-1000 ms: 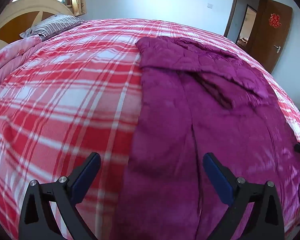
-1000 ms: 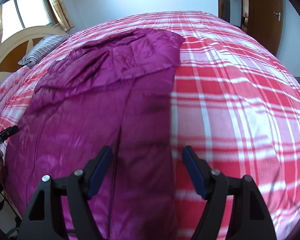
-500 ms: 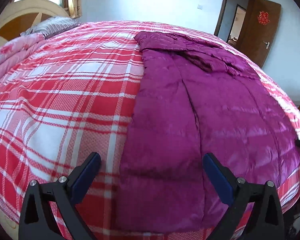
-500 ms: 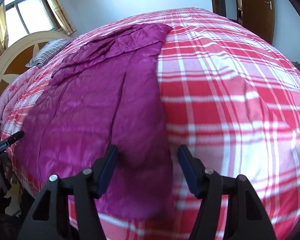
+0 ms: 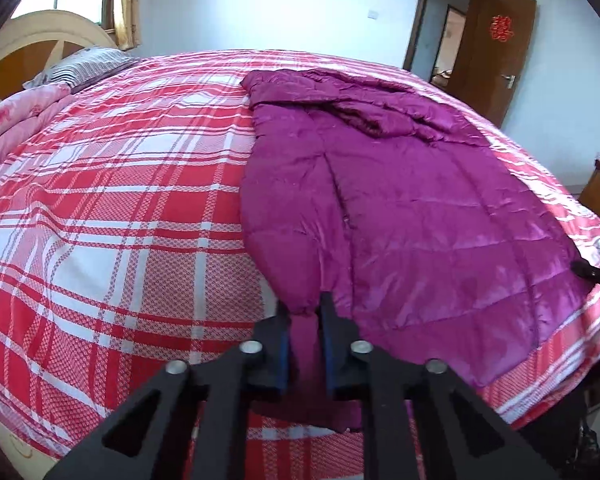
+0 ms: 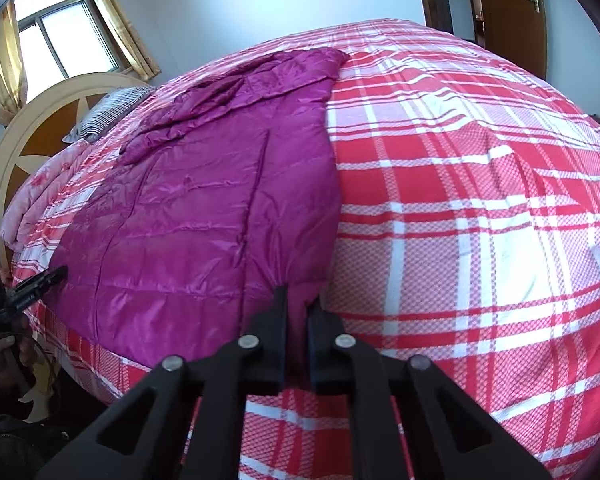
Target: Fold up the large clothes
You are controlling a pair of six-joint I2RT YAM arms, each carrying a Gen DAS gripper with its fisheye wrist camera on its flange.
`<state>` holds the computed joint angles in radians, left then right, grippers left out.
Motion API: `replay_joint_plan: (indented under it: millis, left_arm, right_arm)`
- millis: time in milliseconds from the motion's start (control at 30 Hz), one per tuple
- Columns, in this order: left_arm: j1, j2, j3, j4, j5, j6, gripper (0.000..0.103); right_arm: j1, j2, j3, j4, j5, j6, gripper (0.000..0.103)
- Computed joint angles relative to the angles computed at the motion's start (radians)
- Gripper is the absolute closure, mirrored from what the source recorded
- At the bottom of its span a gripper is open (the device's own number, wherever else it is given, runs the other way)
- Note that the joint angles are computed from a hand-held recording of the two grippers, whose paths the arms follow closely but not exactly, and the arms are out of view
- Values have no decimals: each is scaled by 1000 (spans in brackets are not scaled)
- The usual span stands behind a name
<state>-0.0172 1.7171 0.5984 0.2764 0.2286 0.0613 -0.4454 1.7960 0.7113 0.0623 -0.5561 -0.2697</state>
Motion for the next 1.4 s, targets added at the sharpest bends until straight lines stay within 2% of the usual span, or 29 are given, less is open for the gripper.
replay_joint_plan:
  millis: [200,333,567,767,833,900,933,1000,1100,1133,1167,1200,1233,1267,1333,1400]
  left_arm:
    - [28,-167,-63,-78,100,37,98]
    - [107,-339,-73,-240,261,40,98]
    - [224,-645,-37,-523,485,57,98]
    - [347,-791,51,-752,682,109,98]
    - [376,-826,69,-777,710,113,98]
    - [391,-815,84,-753,737,89,98]
    - [379,-790,90,-724,725,77,98]
    - [333,-708,103,-637,680,33,98]
    - [254,-530,157,-493,589,-38,98]
    - [231,-438,201,-456,570,-64,98]
    - [219,-395,223,-437,557,-81,98]
    - [193,-305,275,-401,524,-99,98]
    - [175,-256,304,-382,498,-103,98]
    - [152,-180,354,-354,454,-122,98]
    - [132,-48,454,-337,425,-155,98]
    - [100,78,566,-334,346,-168,94]
  right_arm:
    - [-47,-88,-40,-52,-79,-10,96]
    - [-107,-179,-58,-150,-152,-46,97]
    - [-280,-399,-32,-459,-350,-170,97]
    - [-457,-527,63,-789,-531,-351,98]
    - [-504,-551,96,-888,-581,-410,98]
    - [-558,-554,143,-1004,-642,-497,98]
    - [-567,-563,149,-1019,-658,-503,98]
    - [-572,-571,157,-991,-693,-465,98]
    - [-482,-591,108,-682,-656,-164,98]
    - [-418,-573,92,-523,-607,-14,98]
    - [-374,-538,96,-433,-575,70,98]
    - [-360,-512,103,-401,-563,99,98]
    - [-297,-455,118,-284,-505,205,98]
    - [-255,-411,137,-217,-462,264,98]
    - [-203,-329,187,-152,-402,333,98]
    - [-138,-220,256,-84,-313,395,98]
